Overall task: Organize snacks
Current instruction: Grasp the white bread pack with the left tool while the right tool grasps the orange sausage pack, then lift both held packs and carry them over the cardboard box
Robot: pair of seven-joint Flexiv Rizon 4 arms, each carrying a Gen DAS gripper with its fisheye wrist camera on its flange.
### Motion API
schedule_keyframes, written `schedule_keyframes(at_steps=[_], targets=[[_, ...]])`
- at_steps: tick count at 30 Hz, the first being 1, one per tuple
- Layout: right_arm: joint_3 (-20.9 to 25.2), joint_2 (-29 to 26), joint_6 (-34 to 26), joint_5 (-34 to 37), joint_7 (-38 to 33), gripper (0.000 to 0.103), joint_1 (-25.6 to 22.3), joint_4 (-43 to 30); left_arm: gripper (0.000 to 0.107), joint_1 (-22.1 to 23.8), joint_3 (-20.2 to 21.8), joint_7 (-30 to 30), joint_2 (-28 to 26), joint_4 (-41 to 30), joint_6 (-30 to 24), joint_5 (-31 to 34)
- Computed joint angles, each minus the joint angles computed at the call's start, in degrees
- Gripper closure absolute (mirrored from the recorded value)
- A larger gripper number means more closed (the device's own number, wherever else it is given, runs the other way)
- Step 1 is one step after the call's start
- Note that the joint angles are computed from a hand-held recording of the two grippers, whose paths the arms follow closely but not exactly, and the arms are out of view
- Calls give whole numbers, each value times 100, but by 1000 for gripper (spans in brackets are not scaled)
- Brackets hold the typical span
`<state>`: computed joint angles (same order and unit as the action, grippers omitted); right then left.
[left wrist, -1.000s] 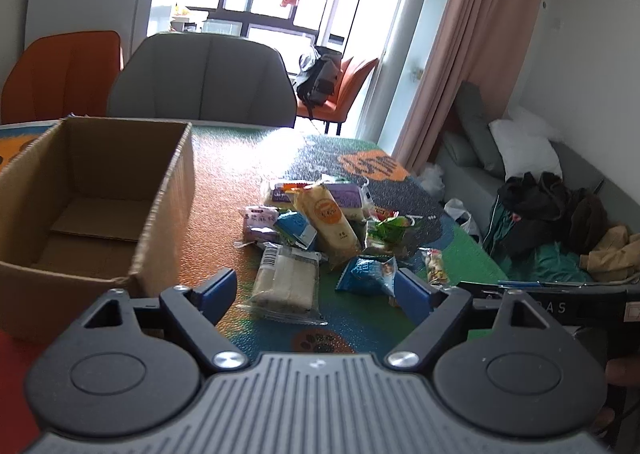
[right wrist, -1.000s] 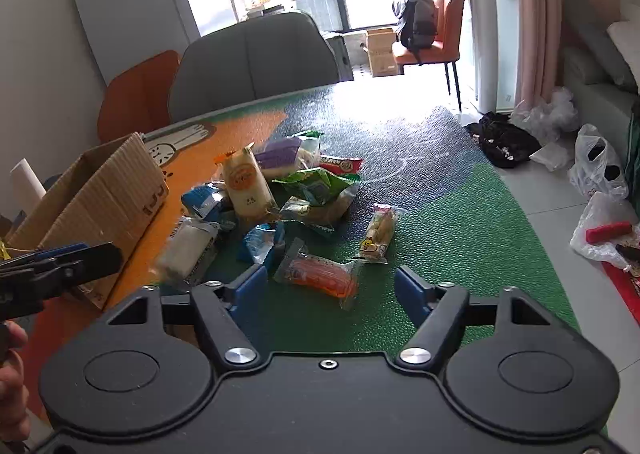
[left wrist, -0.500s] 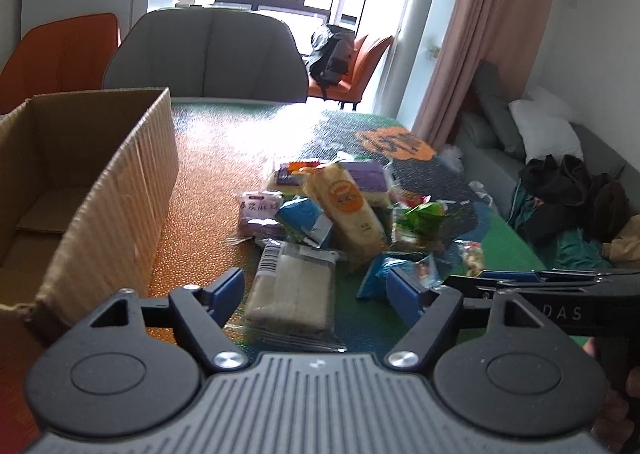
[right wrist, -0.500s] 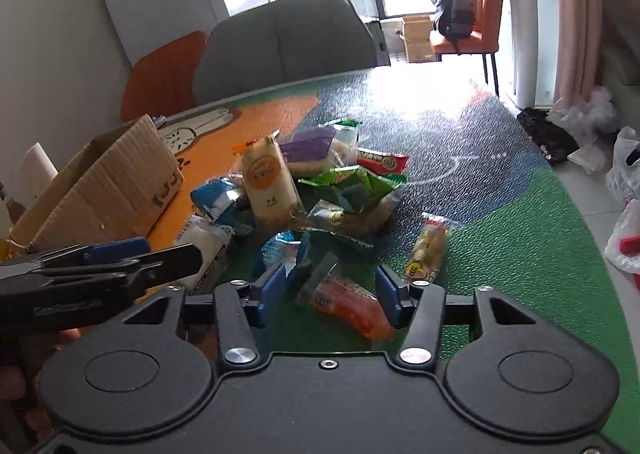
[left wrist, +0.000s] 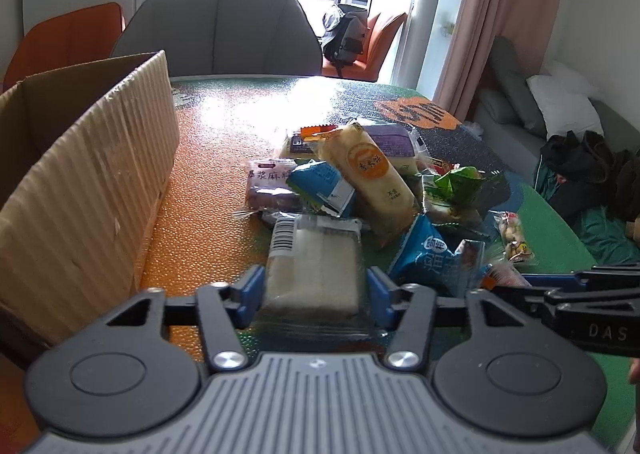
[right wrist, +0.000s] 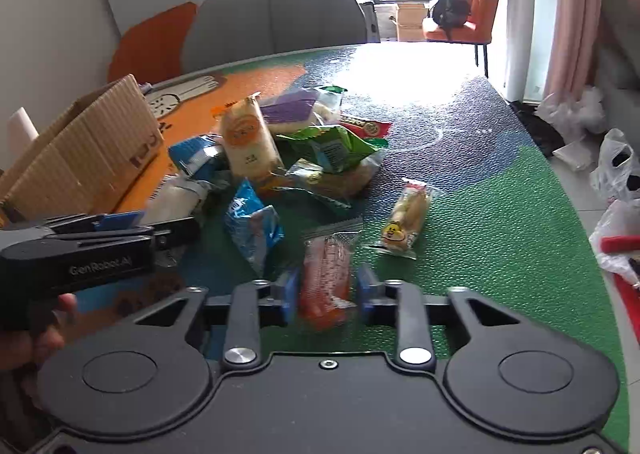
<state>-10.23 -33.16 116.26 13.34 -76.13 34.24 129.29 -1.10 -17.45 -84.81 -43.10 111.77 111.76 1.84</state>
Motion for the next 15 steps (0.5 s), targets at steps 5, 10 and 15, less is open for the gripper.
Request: schedule_keyframes(at_steps=[5, 10, 15], targets=[[88, 76, 37, 15, 65, 85, -56, 67, 60, 288, -278, -60, 52, 149, 27, 191], [44, 151, 160, 195, 80, 86, 88, 157, 63, 546, -530, -181, 140, 356, 164, 433], [100, 205, 339, 389, 65, 87, 153, 239, 67, 810, -748, -345, 248, 561, 264, 700]])
